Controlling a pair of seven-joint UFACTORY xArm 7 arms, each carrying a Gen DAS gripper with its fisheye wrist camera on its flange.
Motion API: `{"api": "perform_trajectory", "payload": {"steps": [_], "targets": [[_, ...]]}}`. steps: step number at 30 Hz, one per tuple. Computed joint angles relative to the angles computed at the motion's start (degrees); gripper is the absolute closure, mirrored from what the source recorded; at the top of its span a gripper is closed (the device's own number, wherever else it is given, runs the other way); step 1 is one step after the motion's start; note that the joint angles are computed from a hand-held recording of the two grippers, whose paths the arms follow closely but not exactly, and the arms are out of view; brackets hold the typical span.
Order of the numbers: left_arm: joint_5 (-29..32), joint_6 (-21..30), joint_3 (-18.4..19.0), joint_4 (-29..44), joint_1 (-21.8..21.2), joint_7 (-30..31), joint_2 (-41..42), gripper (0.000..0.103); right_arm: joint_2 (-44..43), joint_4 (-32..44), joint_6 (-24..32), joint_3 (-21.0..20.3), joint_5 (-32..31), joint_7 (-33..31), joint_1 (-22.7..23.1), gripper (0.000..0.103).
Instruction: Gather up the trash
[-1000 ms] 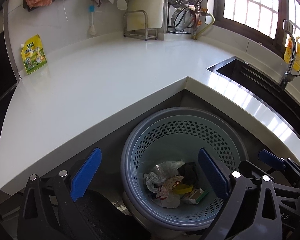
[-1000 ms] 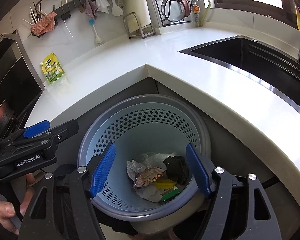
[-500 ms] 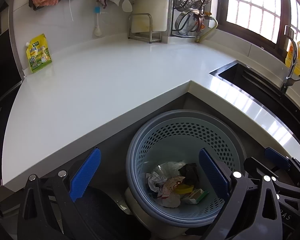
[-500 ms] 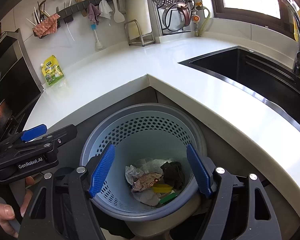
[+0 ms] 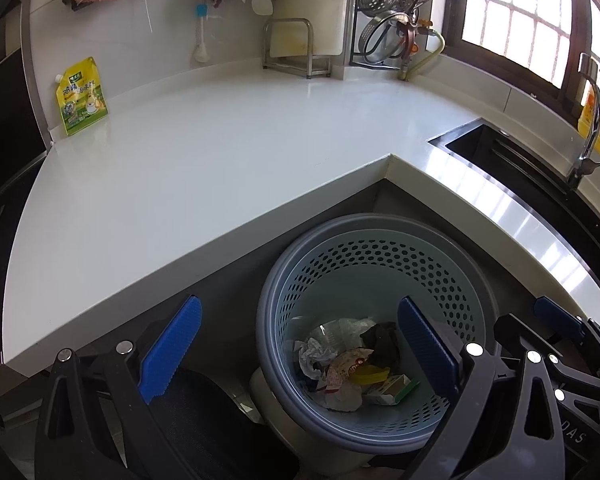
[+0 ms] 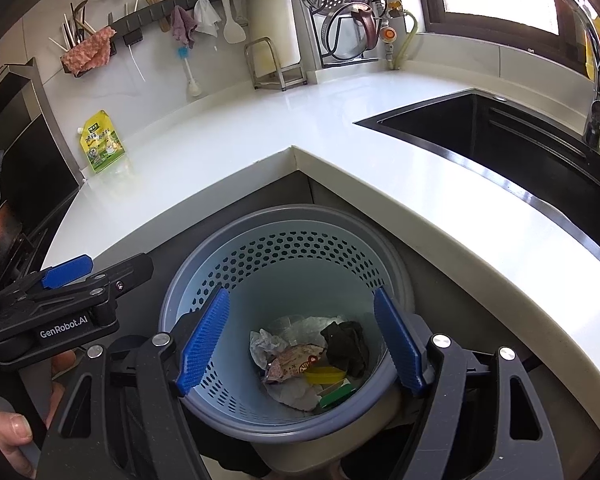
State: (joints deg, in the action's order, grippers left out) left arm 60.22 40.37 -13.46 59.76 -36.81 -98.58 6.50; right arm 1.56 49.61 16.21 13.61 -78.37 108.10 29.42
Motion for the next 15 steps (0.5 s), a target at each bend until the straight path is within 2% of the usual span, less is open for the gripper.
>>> {"api": "perform_trajectory", "payload": {"steps": [15], "targets": [[-0.6, 1.9, 0.1, 0.9, -0.5, 0.1, 0.8, 0.006, 1.0, 0.4, -0.2, -0.5, -0.7, 0.9, 0.3, 0.031]]}}
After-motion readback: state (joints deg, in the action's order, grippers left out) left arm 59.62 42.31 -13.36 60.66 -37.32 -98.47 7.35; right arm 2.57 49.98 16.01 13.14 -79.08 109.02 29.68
